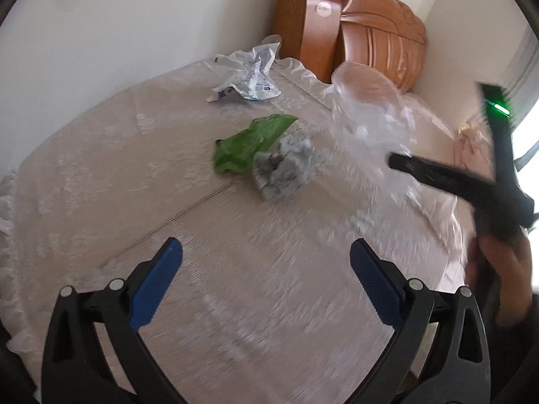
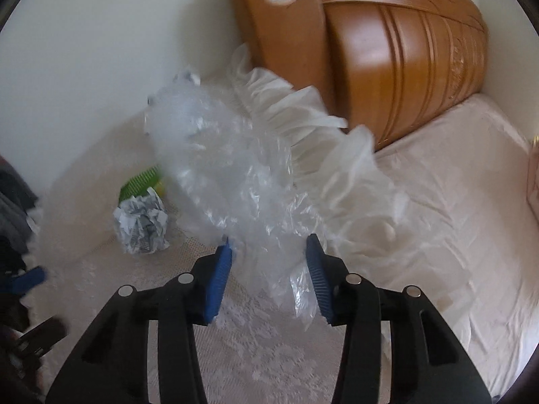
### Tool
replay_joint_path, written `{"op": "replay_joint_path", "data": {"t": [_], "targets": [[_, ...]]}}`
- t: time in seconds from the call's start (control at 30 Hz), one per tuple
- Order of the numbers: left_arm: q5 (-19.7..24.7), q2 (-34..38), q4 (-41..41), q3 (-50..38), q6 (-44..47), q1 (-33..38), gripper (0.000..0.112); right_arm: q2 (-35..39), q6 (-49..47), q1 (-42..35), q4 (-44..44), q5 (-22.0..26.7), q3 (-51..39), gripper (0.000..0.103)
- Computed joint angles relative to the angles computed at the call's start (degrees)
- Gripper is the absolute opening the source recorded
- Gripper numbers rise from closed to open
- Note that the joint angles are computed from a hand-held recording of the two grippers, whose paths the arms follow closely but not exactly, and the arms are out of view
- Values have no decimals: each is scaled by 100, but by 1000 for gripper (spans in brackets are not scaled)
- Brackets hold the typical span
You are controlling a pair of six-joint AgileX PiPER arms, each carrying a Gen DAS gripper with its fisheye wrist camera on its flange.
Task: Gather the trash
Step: 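Grasp the clear plastic bag with the right tool while the left reaches the crumpled paper, then close the left tool on the crumpled grey paper and lift it, then carry both items over the wastebasket and open the right tool to drop the bag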
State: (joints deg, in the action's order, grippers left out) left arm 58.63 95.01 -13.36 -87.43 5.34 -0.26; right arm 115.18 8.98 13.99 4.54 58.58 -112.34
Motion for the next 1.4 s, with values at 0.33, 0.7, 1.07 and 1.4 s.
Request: {"op": "replay_joint_path", "data": {"t": [0.33, 0.7, 1.07, 1.4], "targets": [[337, 1956, 1184, -2069, -2858, -826, 95, -1600, -408, -497, 784, -576, 1725, 45], [838, 2799, 1521, -2969, -3817, -905, 53, -2289, -641, -954, 1291, -630, 2573, 45], [373, 1566, 1669, -1667, -3160, -1035, 49, -2558, -478, -782, 1177, -649, 2753, 45], [467, -192, 1464, -521, -2100, -1269, 49, -3655, 11, -607, 1190, -976, 3839, 45]]}}
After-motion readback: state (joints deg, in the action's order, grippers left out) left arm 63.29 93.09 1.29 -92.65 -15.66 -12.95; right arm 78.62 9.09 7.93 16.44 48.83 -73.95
